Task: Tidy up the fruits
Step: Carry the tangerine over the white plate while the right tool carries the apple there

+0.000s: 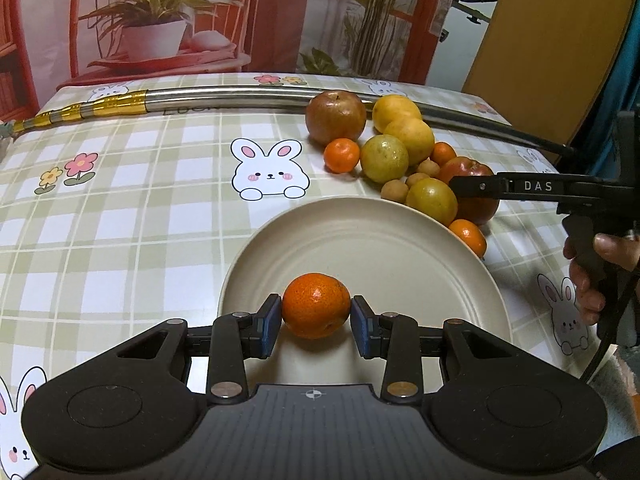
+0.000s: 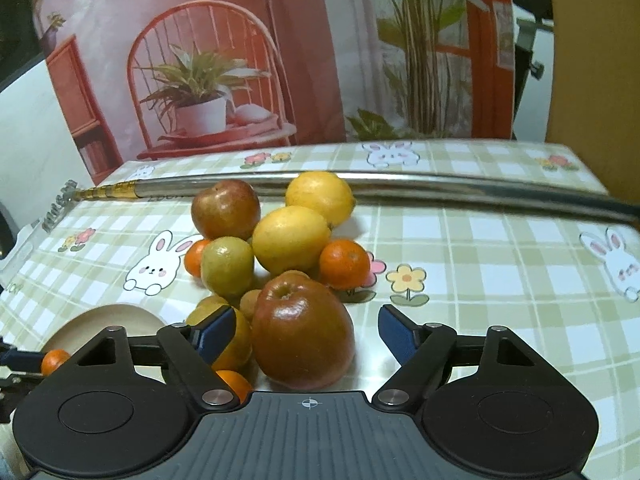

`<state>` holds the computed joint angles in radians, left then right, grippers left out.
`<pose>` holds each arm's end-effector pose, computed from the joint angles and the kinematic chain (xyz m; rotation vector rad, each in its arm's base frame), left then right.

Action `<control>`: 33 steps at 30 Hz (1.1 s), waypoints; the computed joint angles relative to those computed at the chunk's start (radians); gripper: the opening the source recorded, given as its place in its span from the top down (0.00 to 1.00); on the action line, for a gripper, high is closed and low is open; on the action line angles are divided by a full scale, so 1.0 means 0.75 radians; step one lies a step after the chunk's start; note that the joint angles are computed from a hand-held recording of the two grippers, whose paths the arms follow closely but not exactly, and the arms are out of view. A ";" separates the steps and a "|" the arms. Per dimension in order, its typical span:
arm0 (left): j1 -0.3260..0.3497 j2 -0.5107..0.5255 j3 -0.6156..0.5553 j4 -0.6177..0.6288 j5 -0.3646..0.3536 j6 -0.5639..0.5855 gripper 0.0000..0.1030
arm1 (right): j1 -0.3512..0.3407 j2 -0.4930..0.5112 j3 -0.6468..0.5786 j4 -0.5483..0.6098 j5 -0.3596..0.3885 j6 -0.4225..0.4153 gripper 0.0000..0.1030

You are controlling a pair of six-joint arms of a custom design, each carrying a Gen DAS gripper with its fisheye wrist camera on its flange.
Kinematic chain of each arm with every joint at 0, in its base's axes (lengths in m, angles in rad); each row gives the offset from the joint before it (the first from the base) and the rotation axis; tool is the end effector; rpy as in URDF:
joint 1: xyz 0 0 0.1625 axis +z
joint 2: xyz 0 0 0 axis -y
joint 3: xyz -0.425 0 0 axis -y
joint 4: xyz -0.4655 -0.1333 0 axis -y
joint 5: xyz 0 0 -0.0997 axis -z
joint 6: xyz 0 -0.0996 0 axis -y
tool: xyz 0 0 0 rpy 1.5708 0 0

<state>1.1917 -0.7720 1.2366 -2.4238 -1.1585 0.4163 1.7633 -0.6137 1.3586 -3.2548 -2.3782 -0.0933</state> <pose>-0.1527 -0.8514 0.2037 0.9358 2.5121 -0.5163 0.2140 -0.7775 0.1315 -0.1547 -2.1901 1.1329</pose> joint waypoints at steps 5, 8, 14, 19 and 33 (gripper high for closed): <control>-0.002 -0.007 0.011 0.006 0.009 -0.004 0.62 | -0.035 -0.030 0.043 0.013 0.089 0.119 0.36; -0.003 -0.012 0.017 0.007 0.009 -0.004 0.62 | -0.048 -0.047 0.075 -0.018 0.155 0.148 0.45; -0.006 -0.021 0.035 -0.012 0.022 -0.003 0.62 | -0.026 -0.036 0.072 -0.025 0.101 0.111 0.46; -0.009 -0.036 0.059 -0.038 0.035 0.001 0.62 | 0.000 -0.041 0.090 -0.065 0.069 0.085 0.46; -0.018 -0.068 0.135 -0.144 0.116 0.001 0.62 | 0.081 -0.041 0.113 -0.095 0.044 0.104 0.46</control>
<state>1.1785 -0.8229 1.3379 -2.5317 -1.0714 0.4172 1.8240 -0.6443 1.4433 -3.3264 -2.3455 -0.0153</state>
